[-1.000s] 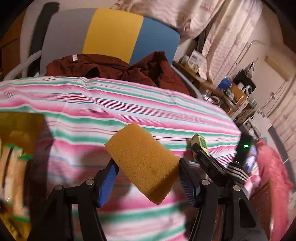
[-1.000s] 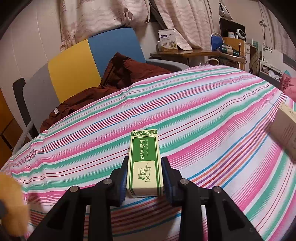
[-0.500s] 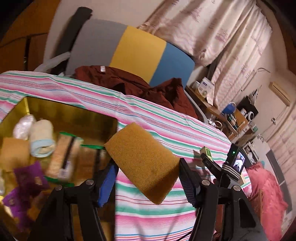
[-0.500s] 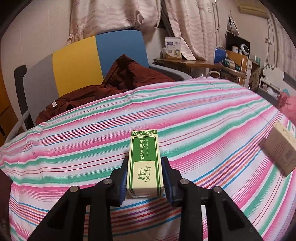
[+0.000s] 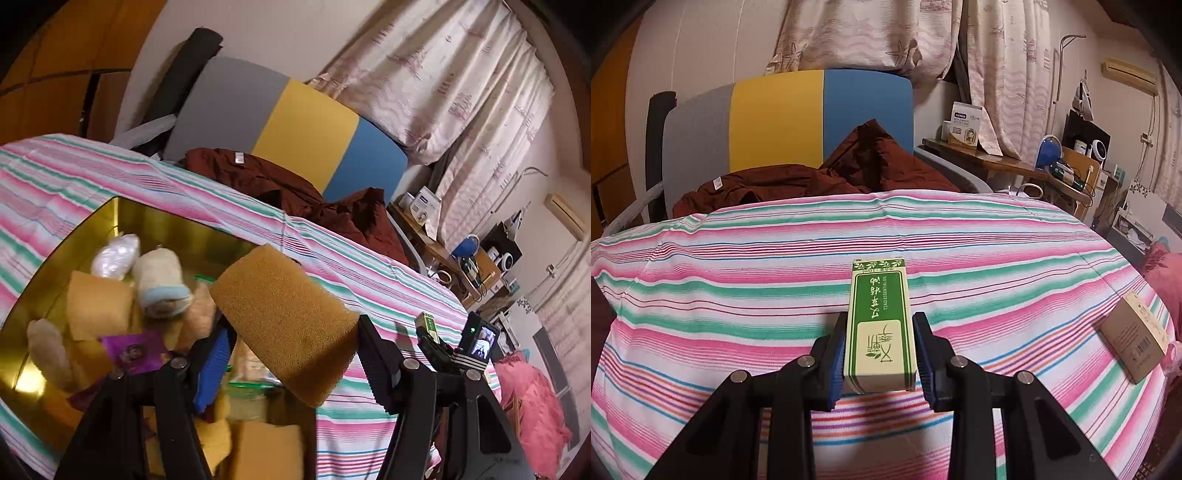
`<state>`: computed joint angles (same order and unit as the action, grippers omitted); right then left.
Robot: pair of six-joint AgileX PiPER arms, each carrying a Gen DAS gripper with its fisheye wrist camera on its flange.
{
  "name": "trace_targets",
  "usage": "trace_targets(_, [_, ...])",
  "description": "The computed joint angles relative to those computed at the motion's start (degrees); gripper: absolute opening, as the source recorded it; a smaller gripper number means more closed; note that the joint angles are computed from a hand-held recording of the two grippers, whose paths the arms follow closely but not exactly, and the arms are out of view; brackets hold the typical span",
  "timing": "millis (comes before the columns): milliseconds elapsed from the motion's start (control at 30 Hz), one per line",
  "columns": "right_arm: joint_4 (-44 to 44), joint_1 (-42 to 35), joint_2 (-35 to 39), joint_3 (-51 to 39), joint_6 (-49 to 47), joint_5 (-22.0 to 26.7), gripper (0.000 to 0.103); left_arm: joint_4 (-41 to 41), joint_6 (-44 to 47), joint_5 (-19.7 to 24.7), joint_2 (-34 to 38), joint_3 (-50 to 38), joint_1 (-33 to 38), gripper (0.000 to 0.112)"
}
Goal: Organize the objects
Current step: 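Drop the yellow sponge into the gold tray with the left tool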
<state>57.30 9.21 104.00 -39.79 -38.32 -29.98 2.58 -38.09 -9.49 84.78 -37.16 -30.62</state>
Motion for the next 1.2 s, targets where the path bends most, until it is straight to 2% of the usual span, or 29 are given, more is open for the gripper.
trace_targets(100, [1.7, 0.7, -0.6, 0.5, -1.4, 0.1, 0.032, 11.8, -11.4, -1.3, -0.7, 1.7, 2.9, 0.066])
trace_targets(267, [4.6, 3.4, -1.8, 2.0, -4.0, -1.2, 0.032, 22.6, -21.3, -3.5, -1.3, 3.8, 6.7, 0.066])
trace_targets(467, [7.3, 7.7, -4.0, 4.1, -6.5, -1.5, 0.032, 32.0, -29.1, -5.6, -2.1, 5.6, 10.3, 0.066])
trace_targets(733, [8.6, 13.6, -9.3, 8.7, -3.2, 1.7, 0.032, 41.3, -35.3, -8.4, -3.5, 8.6, 16.4, 0.066])
trace_targets(867, [9.8, 19.2, -12.8, 10.4, -0.8, 2.2, 0.032, 44.6, -37.2, -9.5, -2.9, 9.6, 19.3, 0.066])
trace_targets(1000, [11.4, 24.2, -15.6, 10.2, 0.2, 3.0, 0.032, 46.9, -37.4, -10.9, -1.4, 9.8, 22.4, 0.066])
trace_targets(1200, [15.7, 30.7, -17.2, 6.9, -1.7, 3.7, 0.032, 53.8, -42.5, -10.8, 2.2, 6.7, 23.8, 0.067])
